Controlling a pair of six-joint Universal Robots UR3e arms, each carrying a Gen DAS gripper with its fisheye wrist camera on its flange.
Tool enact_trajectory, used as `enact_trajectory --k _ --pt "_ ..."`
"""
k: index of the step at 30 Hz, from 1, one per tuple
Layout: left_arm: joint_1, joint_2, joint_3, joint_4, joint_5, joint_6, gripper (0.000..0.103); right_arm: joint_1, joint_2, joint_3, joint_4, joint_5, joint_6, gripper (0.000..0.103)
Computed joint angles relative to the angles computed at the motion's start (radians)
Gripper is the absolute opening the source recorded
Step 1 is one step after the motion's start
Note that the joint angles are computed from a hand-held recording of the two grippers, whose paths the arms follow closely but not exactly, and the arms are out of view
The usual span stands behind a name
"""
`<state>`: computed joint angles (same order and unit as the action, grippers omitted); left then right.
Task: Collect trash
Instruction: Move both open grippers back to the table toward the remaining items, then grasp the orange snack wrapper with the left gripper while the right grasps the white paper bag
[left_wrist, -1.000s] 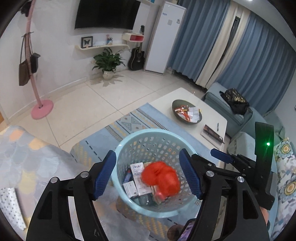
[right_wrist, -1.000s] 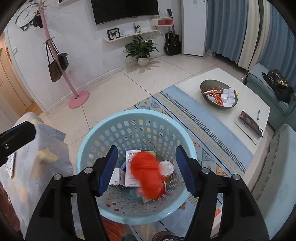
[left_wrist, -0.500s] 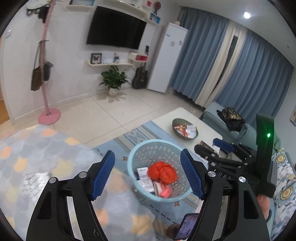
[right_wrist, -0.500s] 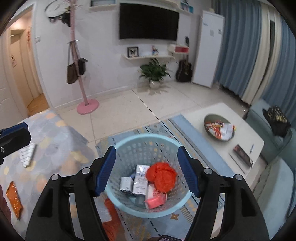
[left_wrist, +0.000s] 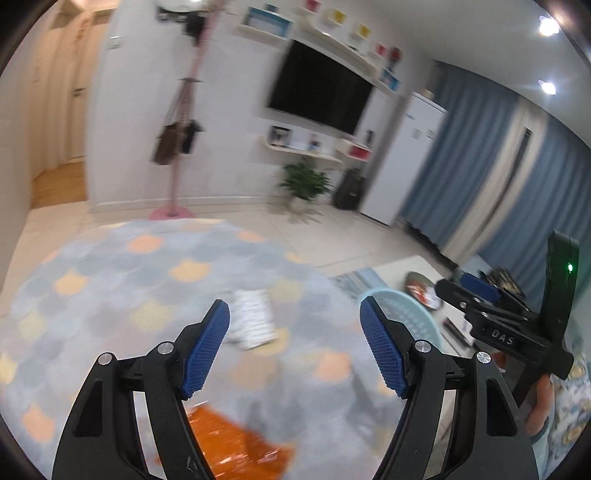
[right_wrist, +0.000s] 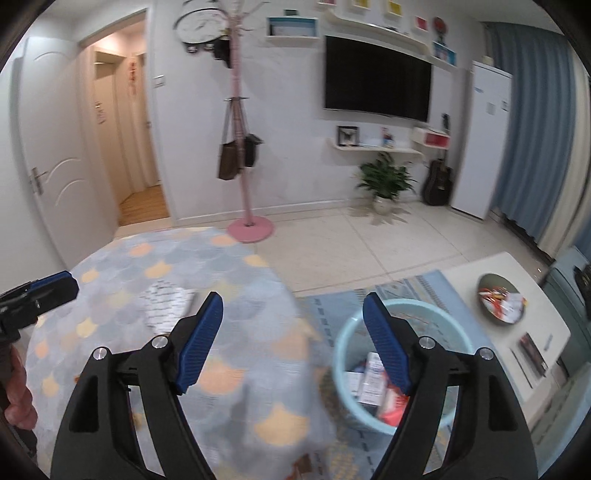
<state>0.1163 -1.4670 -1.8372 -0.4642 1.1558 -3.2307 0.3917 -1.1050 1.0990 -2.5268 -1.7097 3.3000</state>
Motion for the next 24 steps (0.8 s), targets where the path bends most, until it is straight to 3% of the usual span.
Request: enact_trajectory --k 9,13,18,22,24 --pt "0.319 0.283 -0.331 -0.143 -0.173 0.143 0.078 0.099 0.213 -0.150 0.014 0.058 0.086 0.079" --pt "0.301 0.362 -0.444 -0.166 -0.138 0.174 0.078 0.123 0.250 -0.143 -0.001 0.044 0.120 0.079" --pt "0.174 0.426 -0.576 -0.066 -0.064 0.154 0.078 0.100 0.261 -0.081 -0.055 0.071 0.160 0.079" --pt "0.047 0.341 -0.609 0.085 0.086 0.075 0.082 0.099 0.271 -0.078 -0.052 0.069 0.160 0.079" --pt "0.043 0.303 -0.610 0.101 0.085 0.081 0.083 0.104 0.279 -0.088 -0.051 0.056 0.151 0.079"
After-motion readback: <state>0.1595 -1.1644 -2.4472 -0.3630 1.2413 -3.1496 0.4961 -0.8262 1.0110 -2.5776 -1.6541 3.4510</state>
